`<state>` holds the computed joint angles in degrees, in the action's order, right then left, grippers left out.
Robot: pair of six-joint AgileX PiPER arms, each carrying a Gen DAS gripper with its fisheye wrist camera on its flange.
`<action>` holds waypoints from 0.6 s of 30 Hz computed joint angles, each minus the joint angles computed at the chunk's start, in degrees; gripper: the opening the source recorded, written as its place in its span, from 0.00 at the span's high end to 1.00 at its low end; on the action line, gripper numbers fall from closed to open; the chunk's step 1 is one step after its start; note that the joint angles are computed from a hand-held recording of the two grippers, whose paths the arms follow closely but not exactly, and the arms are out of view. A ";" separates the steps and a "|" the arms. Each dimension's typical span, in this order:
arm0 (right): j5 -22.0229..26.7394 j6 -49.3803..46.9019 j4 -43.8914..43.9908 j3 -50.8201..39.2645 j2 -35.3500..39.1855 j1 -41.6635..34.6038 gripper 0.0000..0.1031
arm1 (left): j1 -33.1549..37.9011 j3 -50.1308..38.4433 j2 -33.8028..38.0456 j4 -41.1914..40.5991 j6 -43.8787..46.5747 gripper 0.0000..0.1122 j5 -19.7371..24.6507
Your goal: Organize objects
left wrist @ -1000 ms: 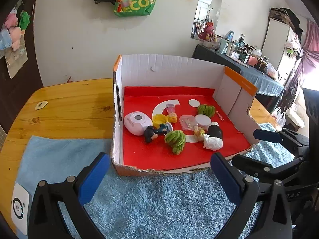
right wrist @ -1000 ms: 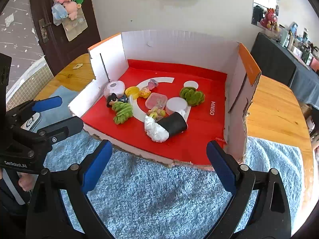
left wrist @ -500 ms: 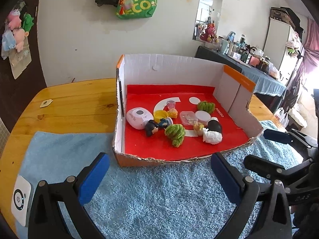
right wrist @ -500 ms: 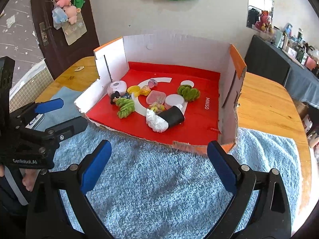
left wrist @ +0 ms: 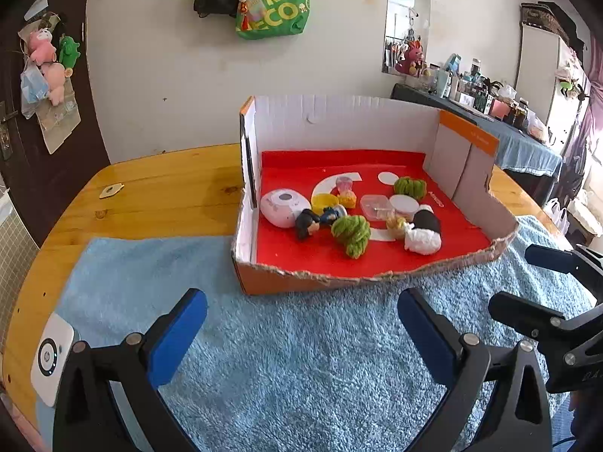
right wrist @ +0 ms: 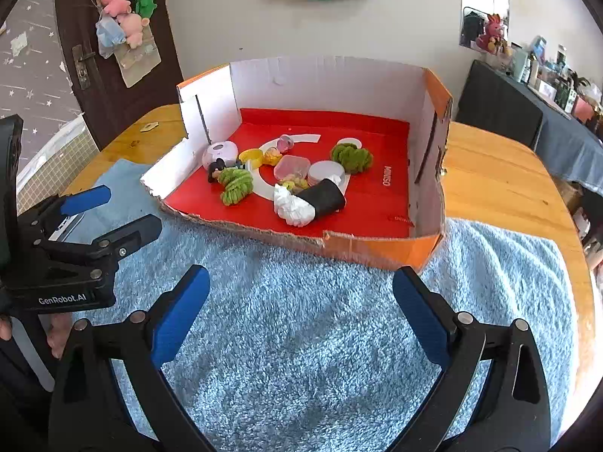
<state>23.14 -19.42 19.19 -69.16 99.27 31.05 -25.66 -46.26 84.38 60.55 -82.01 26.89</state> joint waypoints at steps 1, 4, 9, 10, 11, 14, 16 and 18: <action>-0.18 -0.21 0.26 0.42 -0.11 -0.02 0.01 | 0.01 0.26 0.00 -0.08 -0.12 0.08 -0.27; -0.63 -0.26 0.49 1.58 -0.39 0.06 0.00 | 0.19 1.02 -0.02 -1.23 0.65 0.08 -1.36; -1.71 -0.69 1.57 3.37 -0.75 -0.16 0.00 | -0.64 1.05 1.04 -2.24 1.47 0.08 -0.69; -1.92 -0.71 1.77 3.68 -0.79 -0.23 0.00 | -0.62 1.04 1.22 -2.99 2.20 0.08 -0.78; -2.20 -0.86 2.17 4.05 -0.83 -0.34 0.00 | -0.49 1.01 1.44 -3.99 3.12 0.08 -0.98; -2.80 -0.30 2.38 4.95 -0.74 -0.71 0.00 | 0.00 1.14 2.04 -6.26 5.04 0.08 -1.94; -3.04 -0.35 2.81 5.32 -0.60 -1.00 0.00 | 0.01 1.21 2.44 -6.84 5.38 0.08 -2.20; -3.66 -0.12 2.97 5.94 -0.54 -1.24 0.00 | -0.18 1.23 2.95 -6.83 5.38 0.08 -2.13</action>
<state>19.48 -19.54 22.16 -63.22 98.73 29.81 -25.84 -45.03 87.33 53.72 -76.63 24.76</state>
